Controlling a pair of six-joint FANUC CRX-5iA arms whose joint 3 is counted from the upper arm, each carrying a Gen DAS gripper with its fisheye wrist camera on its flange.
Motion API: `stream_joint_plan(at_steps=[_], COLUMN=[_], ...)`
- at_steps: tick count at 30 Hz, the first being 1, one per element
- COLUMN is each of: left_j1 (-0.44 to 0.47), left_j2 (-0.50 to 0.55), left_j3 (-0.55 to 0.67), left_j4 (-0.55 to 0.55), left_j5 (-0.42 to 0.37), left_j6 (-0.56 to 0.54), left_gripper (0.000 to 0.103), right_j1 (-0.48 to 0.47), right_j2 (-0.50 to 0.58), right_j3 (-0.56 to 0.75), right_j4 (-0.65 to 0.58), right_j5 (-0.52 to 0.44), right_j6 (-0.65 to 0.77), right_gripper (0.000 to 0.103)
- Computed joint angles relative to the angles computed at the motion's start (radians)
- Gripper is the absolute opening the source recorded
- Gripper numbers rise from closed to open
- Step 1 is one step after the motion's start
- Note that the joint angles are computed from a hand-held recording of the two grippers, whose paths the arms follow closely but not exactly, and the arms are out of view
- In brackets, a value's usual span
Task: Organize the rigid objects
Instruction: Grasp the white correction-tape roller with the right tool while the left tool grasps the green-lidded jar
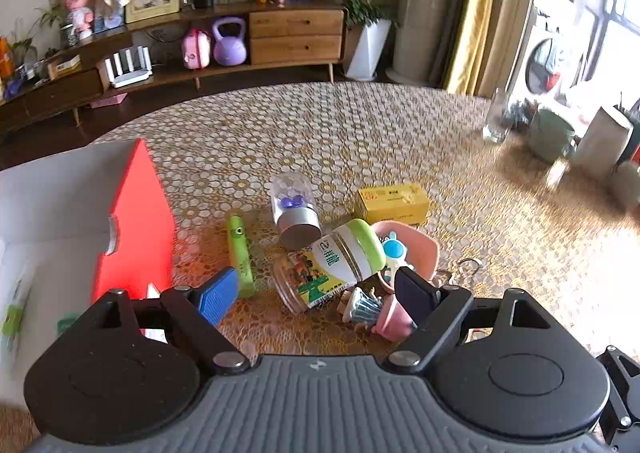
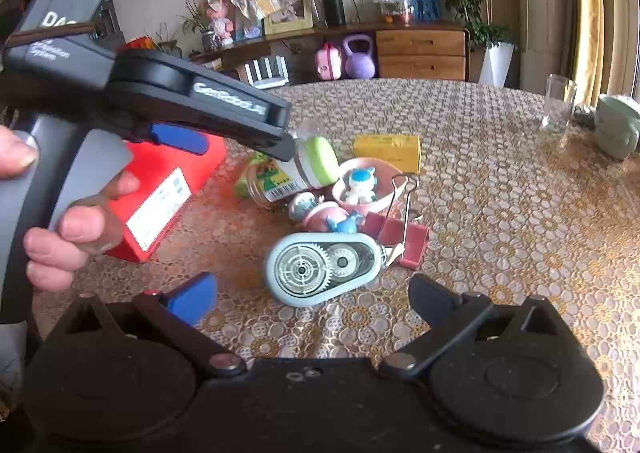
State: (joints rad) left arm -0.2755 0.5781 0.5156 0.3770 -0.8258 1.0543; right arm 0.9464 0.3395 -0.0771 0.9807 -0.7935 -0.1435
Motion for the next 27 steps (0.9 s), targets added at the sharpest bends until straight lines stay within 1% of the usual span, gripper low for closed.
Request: stream_joint_plan(at_steps=[4, 7, 13, 16, 18, 23, 27], left_j1=[-0.008, -0.009, -0.014, -0.018, -0.019, -0.01, -0.003], left_j2=[0.051, 0.093, 0.155, 0.171, 0.191, 0.231, 0.246], left_j3=[0.041, 0.088, 0.17, 0.187, 0.213, 0.259, 0.269], left_j4=[0.018, 0.022, 0.009, 0.015, 0.018, 0.054, 0.081], left_j5=[0.0, -0.027, -0.07, -0.077, -0.099, -0.14, -0.15], left_j6=[-0.08, -0.117, -0.096, -0.115, -0.123, -0.121, -0.131], left_gripper=[0.085, 0.085, 0.085, 0.085, 0.085, 0.085, 0.085], right_j1=[-0.015, -0.022, -0.037, -0.045, -0.049, -0.057, -0.059], right_j2=[0.019, 0.031, 0.051, 0.055, 0.059, 0.064, 0.074], right_j3=[0.019, 0.035, 0.059, 0.066, 0.073, 0.086, 0.102], right_j4=[-0.041, -0.068, -0.101, -0.117, -0.122, -0.137, -0.147], right_j5=[0.024, 0.03, 0.043, 0.051, 0.05, 0.059, 0.051], right_j6=[0.033, 0.059, 0.077, 0.072, 0.068, 0.06, 0.06], right_gripper=[0.102, 0.102, 0.102, 0.101, 0.101, 0.1, 0.099])
